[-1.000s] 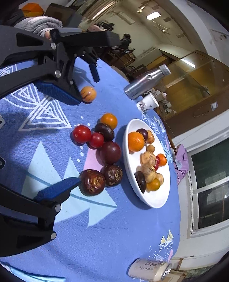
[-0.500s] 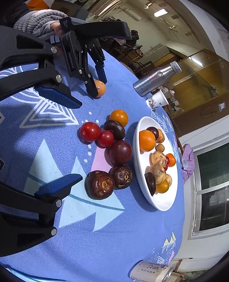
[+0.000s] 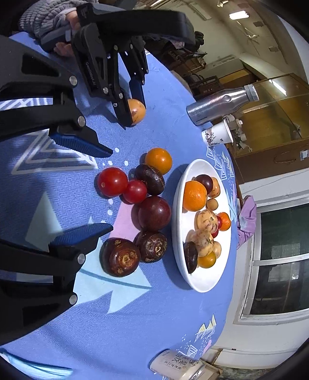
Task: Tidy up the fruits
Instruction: 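Grasp the tan round fruit with the left tool while the right tool grasps a red tomato, then lower both held fruits onto the white plate and open both tools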
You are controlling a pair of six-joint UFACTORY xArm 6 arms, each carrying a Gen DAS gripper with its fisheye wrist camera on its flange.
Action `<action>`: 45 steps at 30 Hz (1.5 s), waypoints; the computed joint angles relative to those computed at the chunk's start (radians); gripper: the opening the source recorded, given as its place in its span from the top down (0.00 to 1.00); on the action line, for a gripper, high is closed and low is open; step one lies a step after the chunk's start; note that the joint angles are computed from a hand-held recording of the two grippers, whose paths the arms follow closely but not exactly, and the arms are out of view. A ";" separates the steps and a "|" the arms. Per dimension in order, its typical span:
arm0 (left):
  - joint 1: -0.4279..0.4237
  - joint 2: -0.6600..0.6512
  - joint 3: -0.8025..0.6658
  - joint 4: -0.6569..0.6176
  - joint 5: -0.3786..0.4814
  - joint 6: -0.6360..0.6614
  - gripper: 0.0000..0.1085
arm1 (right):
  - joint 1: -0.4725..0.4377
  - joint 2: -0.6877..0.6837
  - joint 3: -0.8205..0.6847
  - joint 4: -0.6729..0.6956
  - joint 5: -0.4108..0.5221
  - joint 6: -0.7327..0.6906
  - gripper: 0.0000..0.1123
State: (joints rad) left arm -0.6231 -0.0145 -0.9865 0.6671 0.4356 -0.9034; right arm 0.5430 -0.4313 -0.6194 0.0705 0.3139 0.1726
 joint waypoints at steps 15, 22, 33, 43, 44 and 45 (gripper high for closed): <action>-0.001 0.002 -0.003 0.009 0.008 -0.002 0.62 | 0.014 0.092 -0.063 0.030 0.018 -0.025 0.72; 0.002 -0.007 0.007 0.025 -0.009 -0.024 0.62 | 0.021 0.077 -0.052 0.056 0.004 -0.060 0.74; 0.037 0.178 -0.348 -0.045 0.005 0.066 0.63 | -0.126 0.071 -0.183 0.265 -0.062 -0.170 0.74; 0.065 0.435 -0.643 -0.266 0.051 0.248 0.63 | -0.192 0.383 -0.460 0.529 0.009 -0.346 0.74; 0.070 0.450 -0.657 -0.281 0.052 0.260 0.63 | -0.194 0.403 -0.476 0.528 0.009 -0.345 0.74; 0.074 0.465 -0.672 -0.306 0.056 0.282 0.63 | -0.194 0.418 -0.490 0.528 0.007 -0.342 0.74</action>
